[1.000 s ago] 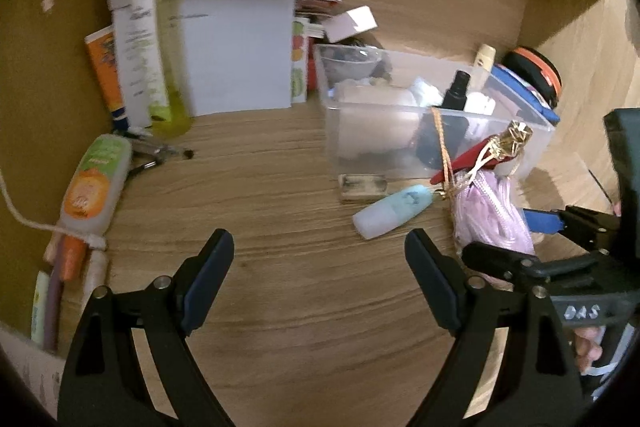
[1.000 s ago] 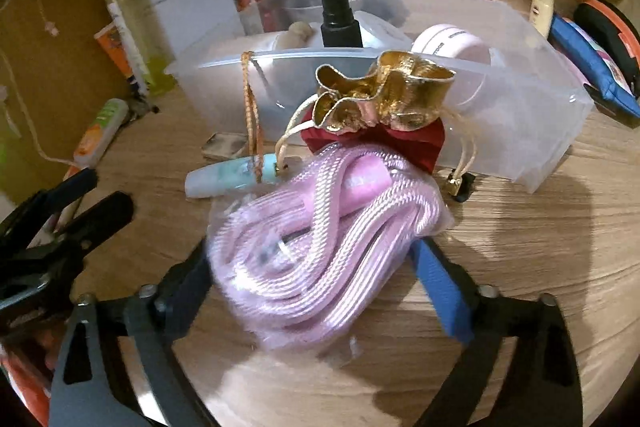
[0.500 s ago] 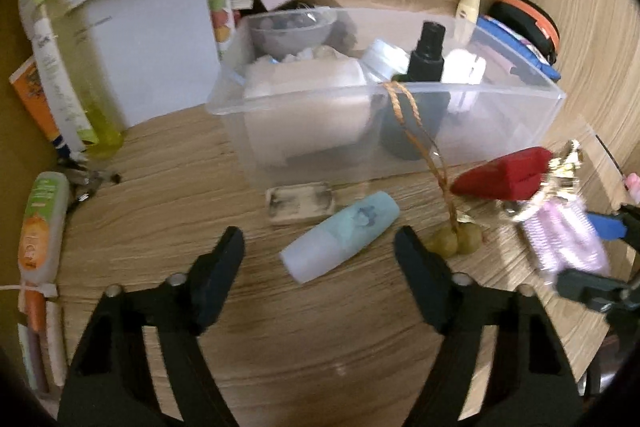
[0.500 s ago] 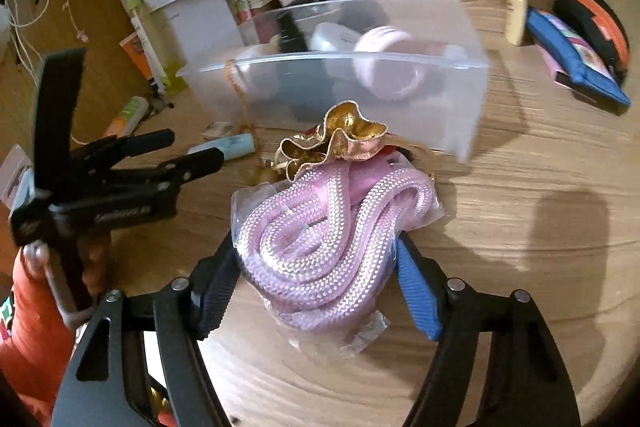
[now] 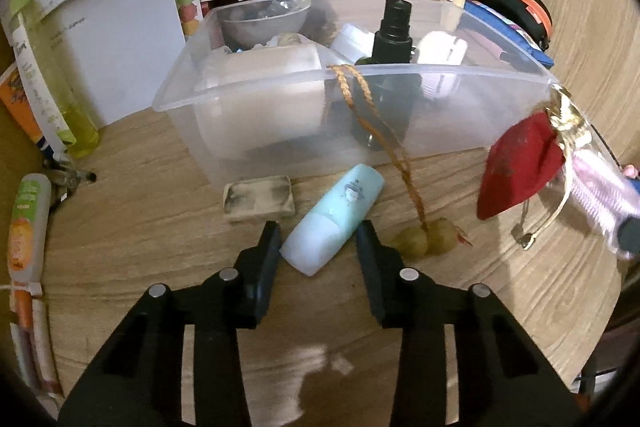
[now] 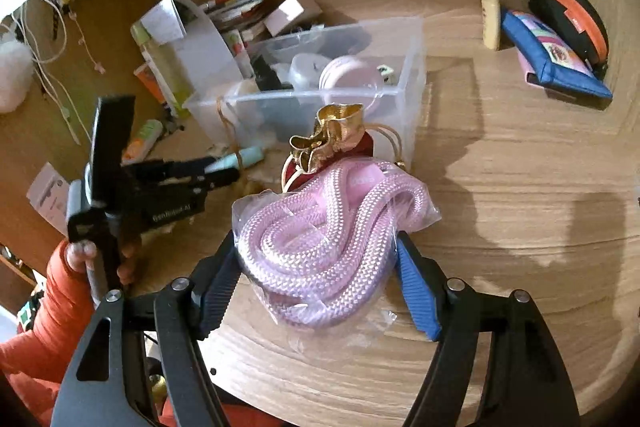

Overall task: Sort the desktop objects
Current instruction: 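Grasp the bagged pink rope with the right tool while the left tool grasps the light-blue bottle, then carry the pink rope bag and light-blue bottle over the clear box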

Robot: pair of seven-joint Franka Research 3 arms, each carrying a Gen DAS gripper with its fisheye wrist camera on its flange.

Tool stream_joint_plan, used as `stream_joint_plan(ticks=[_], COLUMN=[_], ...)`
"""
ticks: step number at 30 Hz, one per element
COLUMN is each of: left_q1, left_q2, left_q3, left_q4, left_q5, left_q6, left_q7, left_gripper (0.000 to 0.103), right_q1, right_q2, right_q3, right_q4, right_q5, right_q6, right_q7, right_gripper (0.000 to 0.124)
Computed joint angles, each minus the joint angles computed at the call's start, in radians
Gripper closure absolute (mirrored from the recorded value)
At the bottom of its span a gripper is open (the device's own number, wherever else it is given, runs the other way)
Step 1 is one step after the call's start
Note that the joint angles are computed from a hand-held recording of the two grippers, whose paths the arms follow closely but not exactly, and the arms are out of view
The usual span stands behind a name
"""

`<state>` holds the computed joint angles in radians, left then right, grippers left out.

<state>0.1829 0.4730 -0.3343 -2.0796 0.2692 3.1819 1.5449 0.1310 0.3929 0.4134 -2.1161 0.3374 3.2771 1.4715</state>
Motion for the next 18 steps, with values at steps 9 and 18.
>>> stream_joint_plan(ticks=[9, 18], left_q1=[0.064, 0.119], left_q2=[-0.054, -0.101], left_q3=[-0.034, -0.049], left_q4=[-0.093, -0.166], left_q5=[0.01, 0.091], left_q6=[0.069, 0.13], left_q7=[-0.058, -0.146], left_gripper=[0.081, 0.081], right_q1=[-0.066, -0.016], right_q2=[-0.037, -0.07], right_q3=[0.033, -0.053], right_q4=[-0.03, -0.028], right_q5=[-0.062, -0.13], right_q6=[0.065, 0.111], right_q7=[0.044, 0.132], right_gripper=[0.054, 0.055])
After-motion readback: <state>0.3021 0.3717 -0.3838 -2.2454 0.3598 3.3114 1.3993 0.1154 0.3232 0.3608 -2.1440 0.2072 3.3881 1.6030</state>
